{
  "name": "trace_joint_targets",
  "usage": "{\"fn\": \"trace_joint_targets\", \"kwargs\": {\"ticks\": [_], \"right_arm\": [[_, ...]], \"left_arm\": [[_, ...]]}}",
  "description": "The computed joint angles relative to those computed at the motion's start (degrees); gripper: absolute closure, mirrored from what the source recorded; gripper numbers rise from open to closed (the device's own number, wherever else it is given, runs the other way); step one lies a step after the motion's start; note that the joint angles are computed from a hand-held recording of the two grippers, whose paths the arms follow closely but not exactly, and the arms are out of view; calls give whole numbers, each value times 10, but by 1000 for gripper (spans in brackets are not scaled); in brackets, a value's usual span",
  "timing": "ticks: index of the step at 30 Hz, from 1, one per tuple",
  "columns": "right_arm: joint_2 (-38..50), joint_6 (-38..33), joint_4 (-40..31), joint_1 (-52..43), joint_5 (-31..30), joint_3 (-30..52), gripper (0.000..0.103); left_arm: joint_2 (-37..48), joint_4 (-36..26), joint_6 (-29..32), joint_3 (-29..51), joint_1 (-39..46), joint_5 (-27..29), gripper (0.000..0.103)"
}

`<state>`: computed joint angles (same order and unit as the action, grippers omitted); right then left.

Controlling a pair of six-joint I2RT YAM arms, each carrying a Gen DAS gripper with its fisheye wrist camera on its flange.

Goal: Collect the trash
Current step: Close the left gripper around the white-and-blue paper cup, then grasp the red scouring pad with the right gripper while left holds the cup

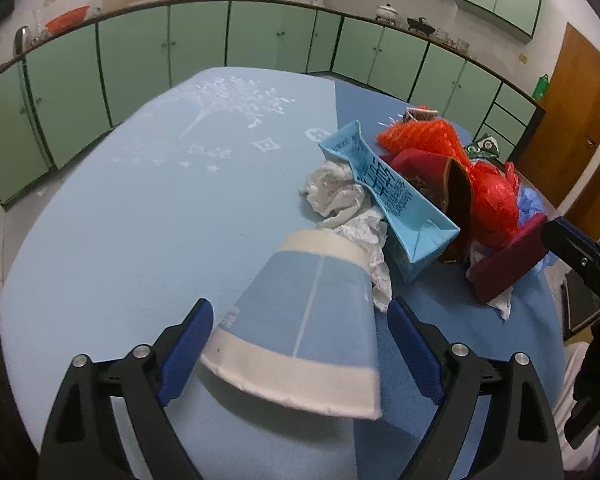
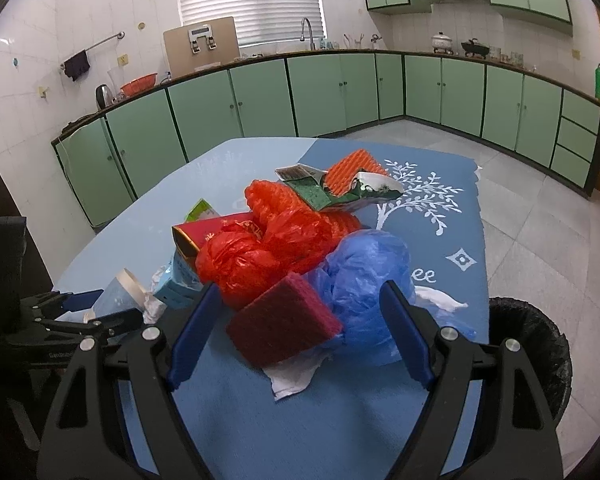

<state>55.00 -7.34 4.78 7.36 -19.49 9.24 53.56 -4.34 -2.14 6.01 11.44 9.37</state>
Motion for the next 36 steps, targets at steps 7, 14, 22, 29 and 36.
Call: {"fn": "trace_joint_targets", "kwargs": {"ticks": [7, 14, 22, 29, 36], "right_arm": [[15, 1, 18, 15, 11, -10, 24], [9, -5, 17, 7, 0, -18, 24], [55, 2, 69, 38, 36, -19, 24], [39, -32, 55, 23, 4, -22, 52], [-36, -66, -45, -52, -82, -16, 55]], "left_arm": [[-49, -4, -4, -20, 16, 9, 37], [-176, -107, -40, -13, 20, 21, 42], [-269, -181, -77, 2, -26, -23, 43], [-287, -197, -93, 15, -58, -39, 43], [-307, -215, -128, 28, -128, -79, 44]]}}
